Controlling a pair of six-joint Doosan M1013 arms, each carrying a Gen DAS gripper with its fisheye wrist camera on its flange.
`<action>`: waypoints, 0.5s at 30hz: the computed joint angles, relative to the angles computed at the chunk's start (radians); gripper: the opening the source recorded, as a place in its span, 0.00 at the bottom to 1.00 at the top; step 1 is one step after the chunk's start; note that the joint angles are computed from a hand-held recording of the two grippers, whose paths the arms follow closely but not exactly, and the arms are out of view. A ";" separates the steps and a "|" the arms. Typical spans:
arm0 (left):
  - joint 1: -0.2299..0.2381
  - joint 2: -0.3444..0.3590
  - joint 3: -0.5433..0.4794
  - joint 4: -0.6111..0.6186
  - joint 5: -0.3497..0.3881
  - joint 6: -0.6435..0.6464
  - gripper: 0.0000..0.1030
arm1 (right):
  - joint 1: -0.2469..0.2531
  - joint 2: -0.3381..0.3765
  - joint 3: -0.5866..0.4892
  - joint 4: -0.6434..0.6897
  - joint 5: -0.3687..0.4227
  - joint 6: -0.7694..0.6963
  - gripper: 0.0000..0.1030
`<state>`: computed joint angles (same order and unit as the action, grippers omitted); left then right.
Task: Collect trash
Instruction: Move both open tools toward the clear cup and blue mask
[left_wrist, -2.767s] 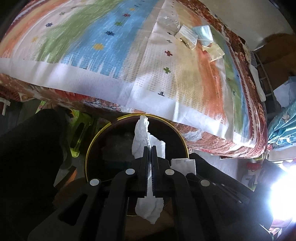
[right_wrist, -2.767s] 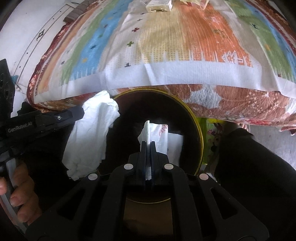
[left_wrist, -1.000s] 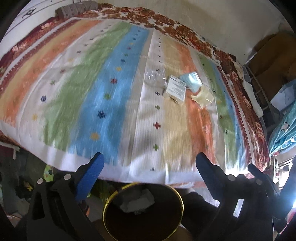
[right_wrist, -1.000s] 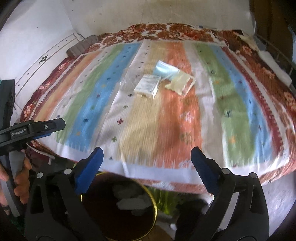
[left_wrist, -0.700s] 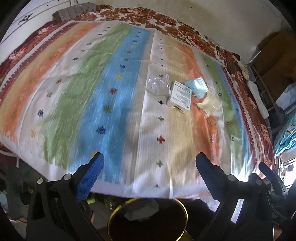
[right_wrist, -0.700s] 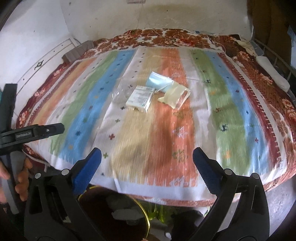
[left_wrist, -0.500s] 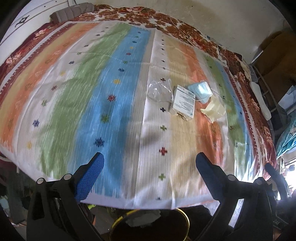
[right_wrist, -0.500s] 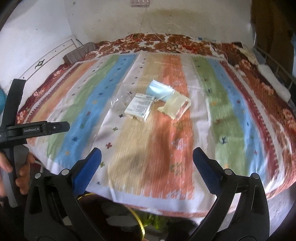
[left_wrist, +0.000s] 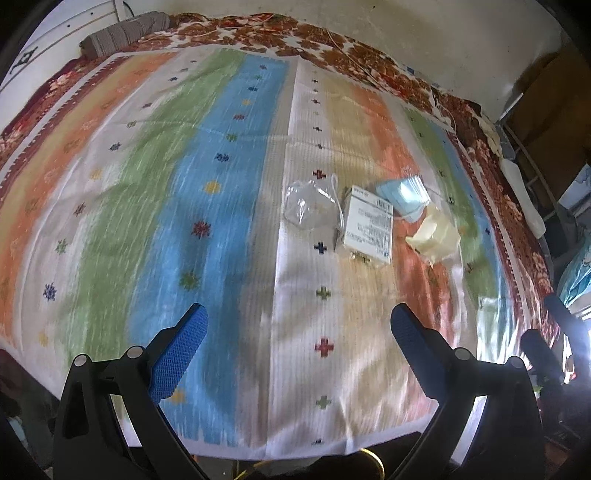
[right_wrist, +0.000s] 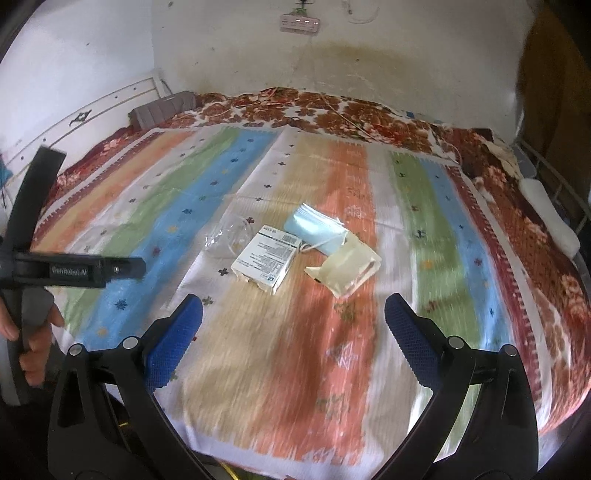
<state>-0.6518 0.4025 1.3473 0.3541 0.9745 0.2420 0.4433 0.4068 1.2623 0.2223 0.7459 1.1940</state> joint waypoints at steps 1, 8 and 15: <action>0.001 0.003 -0.003 0.005 0.001 0.003 0.94 | 0.000 0.008 -0.006 0.000 -0.001 -0.011 0.91; 0.016 0.023 -0.009 0.054 -0.008 0.011 0.94 | 0.002 0.046 -0.046 -0.005 -0.038 -0.064 0.91; 0.047 0.043 -0.030 0.009 -0.065 0.040 0.94 | 0.005 0.090 -0.098 -0.005 -0.015 -0.161 0.91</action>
<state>-0.6044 0.4457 1.3174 0.3626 0.9091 0.2824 0.4482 0.4972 1.1642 0.2176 0.7313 1.0331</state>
